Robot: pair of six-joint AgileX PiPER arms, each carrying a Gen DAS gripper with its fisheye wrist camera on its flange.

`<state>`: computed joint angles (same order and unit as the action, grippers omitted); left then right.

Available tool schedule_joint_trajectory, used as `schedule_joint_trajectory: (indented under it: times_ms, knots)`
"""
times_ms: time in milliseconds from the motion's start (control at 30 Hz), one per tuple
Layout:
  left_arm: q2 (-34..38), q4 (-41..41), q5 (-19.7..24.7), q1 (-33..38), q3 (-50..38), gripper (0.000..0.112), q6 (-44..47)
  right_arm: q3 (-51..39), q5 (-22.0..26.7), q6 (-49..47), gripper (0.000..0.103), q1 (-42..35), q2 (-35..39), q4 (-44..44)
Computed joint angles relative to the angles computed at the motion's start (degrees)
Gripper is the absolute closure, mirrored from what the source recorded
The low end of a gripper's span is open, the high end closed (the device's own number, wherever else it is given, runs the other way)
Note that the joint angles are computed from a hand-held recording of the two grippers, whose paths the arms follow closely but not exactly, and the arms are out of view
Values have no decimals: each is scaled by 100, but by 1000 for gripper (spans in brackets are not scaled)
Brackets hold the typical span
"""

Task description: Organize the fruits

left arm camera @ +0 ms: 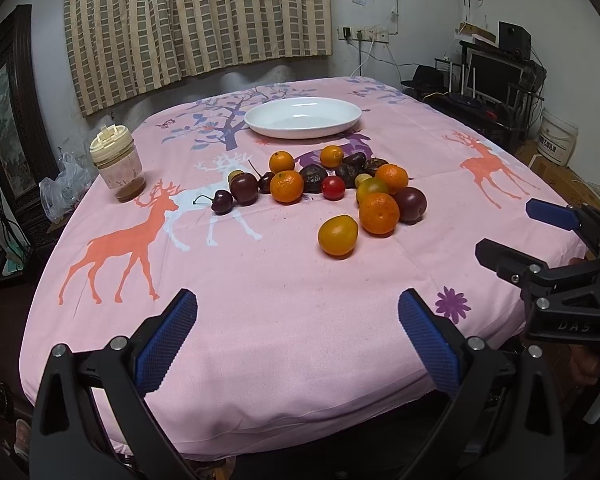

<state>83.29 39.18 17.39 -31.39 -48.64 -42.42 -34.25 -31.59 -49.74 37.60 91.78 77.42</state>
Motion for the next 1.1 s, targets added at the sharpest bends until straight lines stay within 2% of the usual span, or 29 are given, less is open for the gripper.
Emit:
schedule_joint_trajectory:
  times_ms: [600, 800, 967, 1100]
  knots:
    - [8, 27, 27, -24, -1, 13, -48, -12, 20, -25, 4, -17, 10, 6]
    - [43, 20, -100, 77, 96, 13, 9, -18, 38, -11, 4, -37, 40, 1]
    - [148, -198, -104, 135, 57, 13, 245, -52, 208, -3, 4, -211, 100, -92]
    - [317, -609, -205, 270, 8, 13, 653, 0, 517, 577, 4, -501, 136, -771]
